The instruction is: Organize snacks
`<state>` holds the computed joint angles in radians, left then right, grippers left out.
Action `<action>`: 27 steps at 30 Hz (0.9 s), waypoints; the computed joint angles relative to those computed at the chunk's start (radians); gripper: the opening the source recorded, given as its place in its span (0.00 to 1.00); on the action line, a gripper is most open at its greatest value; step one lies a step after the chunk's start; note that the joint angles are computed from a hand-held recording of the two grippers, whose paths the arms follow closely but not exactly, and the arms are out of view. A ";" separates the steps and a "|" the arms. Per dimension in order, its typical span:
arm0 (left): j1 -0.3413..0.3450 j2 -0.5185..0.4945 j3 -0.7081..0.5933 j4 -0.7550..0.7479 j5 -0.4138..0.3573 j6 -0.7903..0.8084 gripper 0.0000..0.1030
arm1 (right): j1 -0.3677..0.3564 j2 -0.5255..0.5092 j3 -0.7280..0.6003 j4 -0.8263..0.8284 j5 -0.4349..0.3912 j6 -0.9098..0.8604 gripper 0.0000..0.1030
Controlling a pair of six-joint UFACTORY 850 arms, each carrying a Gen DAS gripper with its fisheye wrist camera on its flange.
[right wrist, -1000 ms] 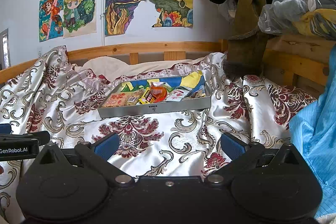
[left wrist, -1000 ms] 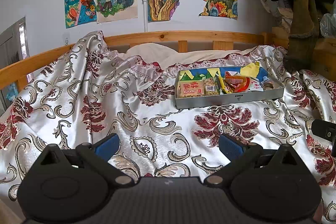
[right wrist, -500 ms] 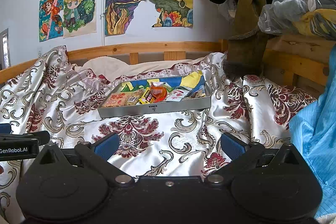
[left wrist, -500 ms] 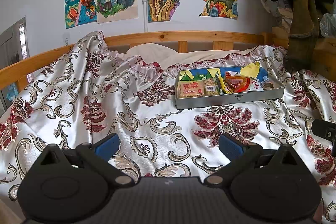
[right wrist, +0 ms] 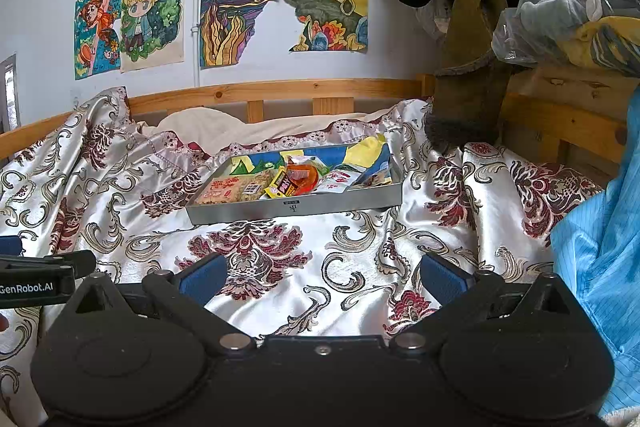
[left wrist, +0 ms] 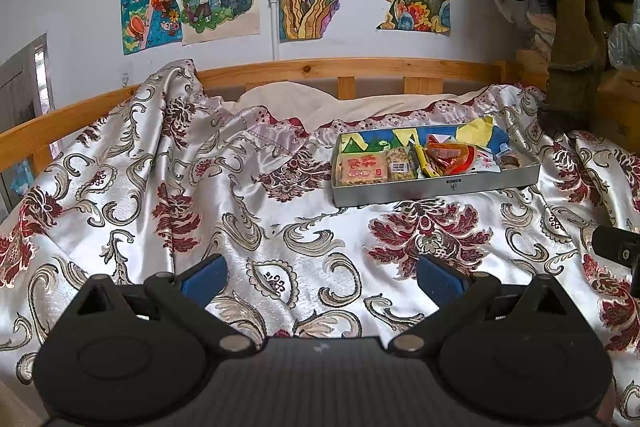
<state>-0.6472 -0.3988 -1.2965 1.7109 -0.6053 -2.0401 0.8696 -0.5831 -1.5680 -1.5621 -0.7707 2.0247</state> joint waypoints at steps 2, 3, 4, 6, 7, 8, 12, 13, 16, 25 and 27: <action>0.001 0.001 0.000 -0.002 0.001 0.007 1.00 | 0.000 0.000 0.000 0.001 0.000 -0.002 0.99; 0.000 0.000 -0.001 -0.002 -0.001 0.005 1.00 | 0.000 0.000 0.000 0.001 -0.001 -0.001 0.99; -0.001 -0.001 -0.002 -0.004 -0.007 0.008 1.00 | 0.000 0.000 0.000 0.002 0.000 -0.002 0.99; 0.000 -0.002 -0.005 -0.019 -0.007 0.027 1.00 | 0.000 0.000 -0.001 0.002 0.000 -0.003 0.99; 0.001 -0.003 -0.007 -0.028 -0.005 0.040 1.00 | 0.000 0.000 -0.001 0.003 0.000 -0.004 0.99; 0.001 -0.004 -0.010 -0.037 -0.007 0.049 1.00 | 0.000 -0.001 -0.002 0.004 0.000 -0.007 0.99; -0.001 -0.008 -0.013 -0.054 -0.021 0.071 1.00 | 0.001 0.002 0.006 0.000 0.000 -0.003 0.99; -0.001 -0.008 -0.014 -0.057 -0.023 0.075 1.00 | 0.001 0.001 0.003 0.002 -0.001 -0.004 0.99; -0.001 -0.010 -0.015 -0.067 -0.024 0.085 1.00 | 0.001 0.000 0.002 0.004 0.000 -0.007 0.99; 0.000 -0.009 -0.014 -0.067 -0.026 0.085 1.00 | 0.002 0.003 0.008 0.003 0.000 -0.004 0.99; 0.000 -0.010 -0.014 -0.067 -0.027 0.086 1.00 | 0.002 0.005 0.011 0.002 0.000 -0.003 0.99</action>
